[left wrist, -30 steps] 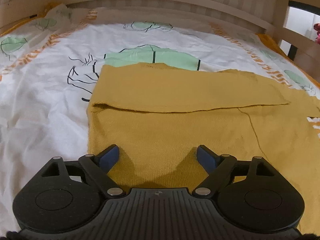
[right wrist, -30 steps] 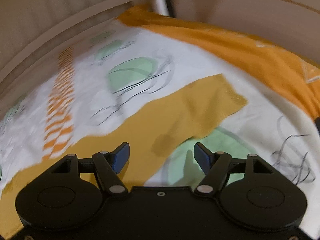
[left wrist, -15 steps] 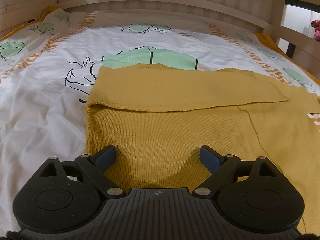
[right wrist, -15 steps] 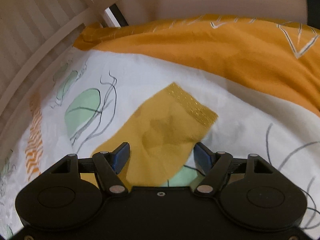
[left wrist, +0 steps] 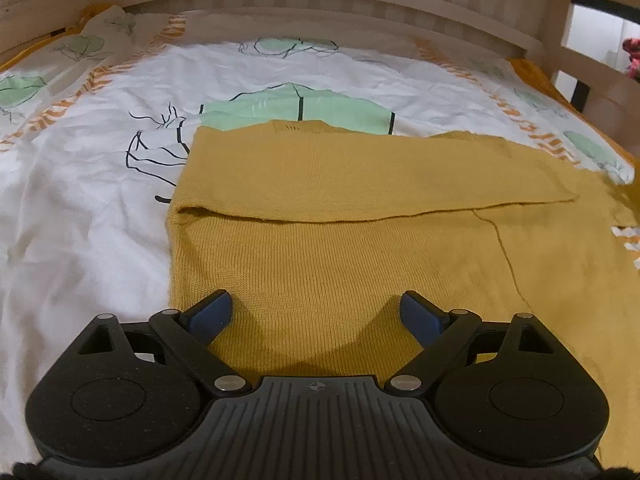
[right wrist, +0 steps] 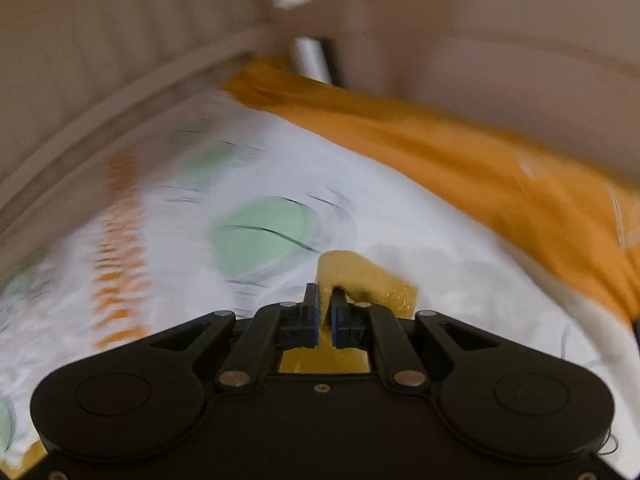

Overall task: Fold small clothes
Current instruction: 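Lift the held sleeve with the right gripper and carry it over the body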

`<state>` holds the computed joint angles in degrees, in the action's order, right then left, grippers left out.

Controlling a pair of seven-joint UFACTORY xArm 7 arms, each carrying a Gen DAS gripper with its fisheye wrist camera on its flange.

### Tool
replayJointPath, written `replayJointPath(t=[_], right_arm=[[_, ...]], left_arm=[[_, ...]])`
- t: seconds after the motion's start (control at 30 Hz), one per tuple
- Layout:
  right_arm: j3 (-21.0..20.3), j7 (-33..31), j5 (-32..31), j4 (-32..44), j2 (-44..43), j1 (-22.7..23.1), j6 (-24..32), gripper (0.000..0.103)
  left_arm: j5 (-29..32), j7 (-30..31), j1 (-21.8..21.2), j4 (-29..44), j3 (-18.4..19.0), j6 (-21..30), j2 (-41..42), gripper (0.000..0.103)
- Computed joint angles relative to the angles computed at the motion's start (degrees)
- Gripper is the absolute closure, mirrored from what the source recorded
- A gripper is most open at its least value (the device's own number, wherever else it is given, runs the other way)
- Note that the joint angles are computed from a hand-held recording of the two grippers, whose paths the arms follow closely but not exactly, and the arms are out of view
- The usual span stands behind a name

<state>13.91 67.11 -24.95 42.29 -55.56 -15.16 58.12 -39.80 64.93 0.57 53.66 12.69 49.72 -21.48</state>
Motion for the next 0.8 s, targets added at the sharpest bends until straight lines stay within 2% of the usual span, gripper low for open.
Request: replayJointPath(t=[0.17,0.3,0.47,0.6,0.7,0.8], right_arm=[[4.74,-2.59,1.12,14.15,10.23,3.15,-0.74,0.09],[9.32,-1.83,0.44,24.55,20.09,5.48,-2.51,0.09],[16.26,3.82,-4.22,35.58,34.74,8.26,-7.4,0.09],[21.77,9.48,-10.81,42.94,47.82,11.03,-9.52,0.09],[23.13,11.5,-14.85,46.94,56.33,14.89,-9.29,0.09],[22.88,10.81,-17.27,51.07,63.44,19.58,-7.11,0.09]], left_arm=[[2.68,-1.36,0.71,3.45,-0.11,4.21,2.04,0.012],[3.6,-1.67,1.73,6.51,-0.32,8.07,4.16,0.012],[3.86,-2.42,3.12,8.77,-1.02,10.84,5.69,0.013],[4.26,-2.61,3.94,9.34,-1.64,11.74,6.02,0.013],[4.79,-2.69,4.17,9.16,-2.06,11.46,5.77,0.013],[5.29,-3.7,4.32,9.57,-2.25,11.88,5.93,0.013]])
